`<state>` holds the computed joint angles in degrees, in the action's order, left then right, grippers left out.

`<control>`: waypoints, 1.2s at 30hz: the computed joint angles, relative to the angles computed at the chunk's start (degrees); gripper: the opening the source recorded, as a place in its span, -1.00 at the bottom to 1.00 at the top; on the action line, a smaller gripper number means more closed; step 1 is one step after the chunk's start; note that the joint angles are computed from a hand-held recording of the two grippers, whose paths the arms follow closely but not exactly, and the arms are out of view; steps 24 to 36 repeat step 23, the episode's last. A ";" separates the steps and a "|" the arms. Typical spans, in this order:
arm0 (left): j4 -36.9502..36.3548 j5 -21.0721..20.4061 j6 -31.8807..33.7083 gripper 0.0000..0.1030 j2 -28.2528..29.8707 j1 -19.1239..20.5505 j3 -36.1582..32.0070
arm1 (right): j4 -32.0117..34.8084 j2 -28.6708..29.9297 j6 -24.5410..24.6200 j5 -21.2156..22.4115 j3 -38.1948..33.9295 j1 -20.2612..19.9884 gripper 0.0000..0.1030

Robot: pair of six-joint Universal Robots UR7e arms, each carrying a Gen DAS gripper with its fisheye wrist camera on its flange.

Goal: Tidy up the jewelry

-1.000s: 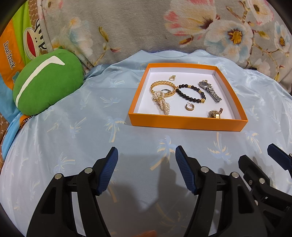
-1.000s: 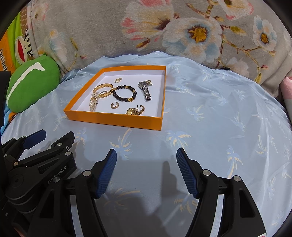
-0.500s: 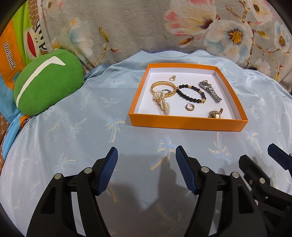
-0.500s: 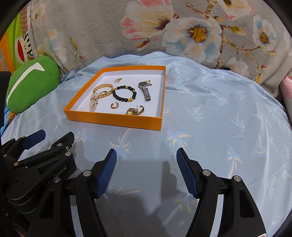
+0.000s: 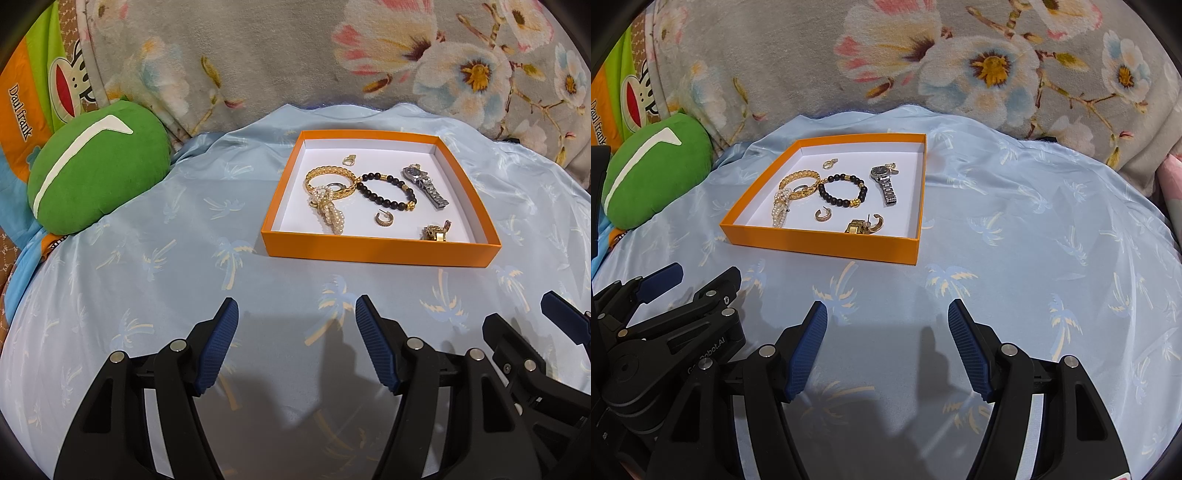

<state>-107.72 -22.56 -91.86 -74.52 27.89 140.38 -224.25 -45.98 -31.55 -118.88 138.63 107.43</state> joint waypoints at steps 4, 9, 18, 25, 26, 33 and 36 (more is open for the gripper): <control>0.86 0.02 -0.34 0.23 -0.42 -0.02 -0.01 | 0.11 -0.01 0.04 0.05 -0.05 0.00 0.30; 0.87 0.02 -0.40 0.23 -0.23 -0.04 -0.12 | 0.10 -0.04 0.01 0.06 -0.03 -0.03 0.30; 3.54 -0.16 -1.70 0.23 -0.58 -0.03 -0.61 | 0.19 0.01 -0.01 -0.46 -0.21 0.10 0.30; 4.21 -0.13 -2.06 0.23 -0.73 0.05 -0.71 | -0.07 -0.05 -0.52 -0.66 -0.39 -0.09 0.30; 4.21 -0.13 -2.06 0.23 -0.73 0.05 -0.71 | -0.07 -0.05 -0.52 -0.66 -0.39 -0.09 0.30; 4.21 -0.13 -2.06 0.23 -0.73 0.05 -0.71 | -0.07 -0.05 -0.52 -0.66 -0.39 -0.09 0.30; 4.21 -0.13 -2.06 0.23 -0.73 0.05 -0.71 | -0.07 -0.05 -0.52 -0.66 -0.39 -0.09 0.30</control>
